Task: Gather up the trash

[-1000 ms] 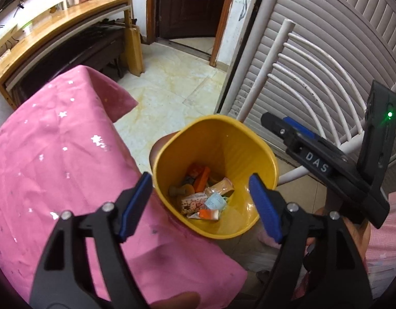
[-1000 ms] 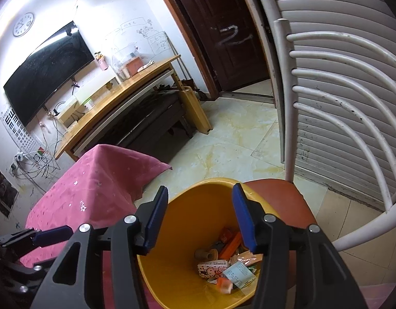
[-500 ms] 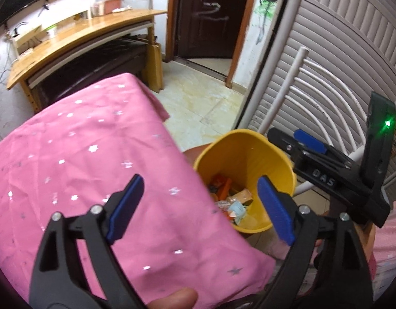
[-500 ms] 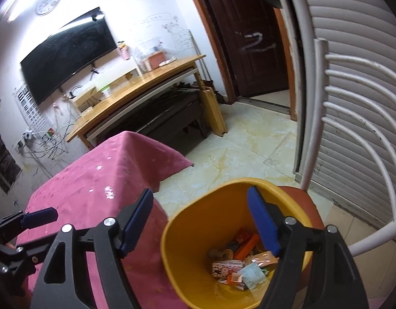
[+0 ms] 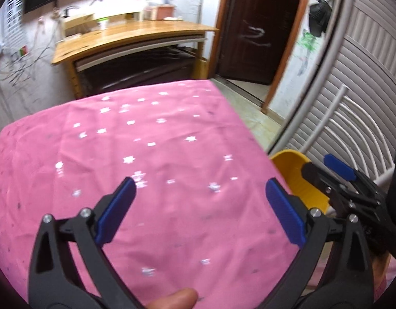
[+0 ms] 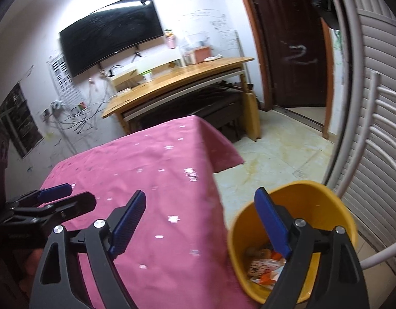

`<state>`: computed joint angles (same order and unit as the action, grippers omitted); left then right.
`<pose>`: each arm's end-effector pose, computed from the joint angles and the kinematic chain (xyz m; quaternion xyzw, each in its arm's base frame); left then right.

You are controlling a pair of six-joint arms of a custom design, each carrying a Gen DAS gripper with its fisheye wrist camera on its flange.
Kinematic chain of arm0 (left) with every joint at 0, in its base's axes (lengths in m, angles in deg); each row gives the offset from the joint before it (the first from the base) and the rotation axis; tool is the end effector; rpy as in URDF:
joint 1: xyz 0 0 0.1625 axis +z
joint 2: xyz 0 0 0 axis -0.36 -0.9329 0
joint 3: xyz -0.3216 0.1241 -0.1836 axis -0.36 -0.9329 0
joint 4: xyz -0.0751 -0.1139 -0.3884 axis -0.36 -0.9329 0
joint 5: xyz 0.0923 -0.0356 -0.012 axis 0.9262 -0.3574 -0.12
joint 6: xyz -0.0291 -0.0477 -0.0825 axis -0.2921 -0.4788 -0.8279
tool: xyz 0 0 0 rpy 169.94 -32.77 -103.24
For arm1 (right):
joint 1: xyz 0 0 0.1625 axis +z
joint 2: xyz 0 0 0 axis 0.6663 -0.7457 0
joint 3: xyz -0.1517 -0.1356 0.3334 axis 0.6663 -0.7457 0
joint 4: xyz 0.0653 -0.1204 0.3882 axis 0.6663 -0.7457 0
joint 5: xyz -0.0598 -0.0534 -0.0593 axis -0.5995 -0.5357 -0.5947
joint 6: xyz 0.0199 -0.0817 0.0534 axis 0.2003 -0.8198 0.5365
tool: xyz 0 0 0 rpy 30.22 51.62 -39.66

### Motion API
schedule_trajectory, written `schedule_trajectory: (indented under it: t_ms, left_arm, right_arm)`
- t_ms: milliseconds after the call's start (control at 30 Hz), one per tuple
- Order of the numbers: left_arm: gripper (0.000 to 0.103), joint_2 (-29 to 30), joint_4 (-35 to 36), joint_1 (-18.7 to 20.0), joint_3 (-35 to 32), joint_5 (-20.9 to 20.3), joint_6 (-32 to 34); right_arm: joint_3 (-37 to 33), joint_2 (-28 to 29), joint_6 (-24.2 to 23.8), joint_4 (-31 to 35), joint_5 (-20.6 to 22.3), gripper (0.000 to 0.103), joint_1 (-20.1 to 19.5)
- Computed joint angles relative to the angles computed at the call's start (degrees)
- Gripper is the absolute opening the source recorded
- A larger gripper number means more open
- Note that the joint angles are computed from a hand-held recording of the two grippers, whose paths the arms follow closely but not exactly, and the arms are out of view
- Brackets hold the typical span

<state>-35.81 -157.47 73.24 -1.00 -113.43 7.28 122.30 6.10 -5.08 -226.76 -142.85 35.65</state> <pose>-0.3220 -0.7200 -0.1201 0.2914 0.8977 -0.2491 0.2174 -0.0311 -0.6648 0.2485 0.0670 -0.8526 0.4512 0.2550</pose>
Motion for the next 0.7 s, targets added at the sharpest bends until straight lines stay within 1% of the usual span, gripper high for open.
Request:
schedule_trajectory:
  t_ms: [233, 400, 700]
  left_arm:
    - [0.096, -5.5, -9.4, 1.4, 9.1, 3.9, 0.8]
    - [0.096, -8.7, -15.2, 2.0, 14.2, 6.0, 1.9]
    - [0.096, -13.3, -20.7, 3.4, 20.3, 7.8, 1.6]
  right_arm:
    - [-1.2, 3.3, -0.6, 0.6, 1.2, 0.083, 2.8]
    - [-3.4, 6.3, -2.2, 2.1, 0.5, 0.083, 5.3]
    - [-6.2, 10.0, -4.0, 3.4, -0.9, 0.083, 8.6]
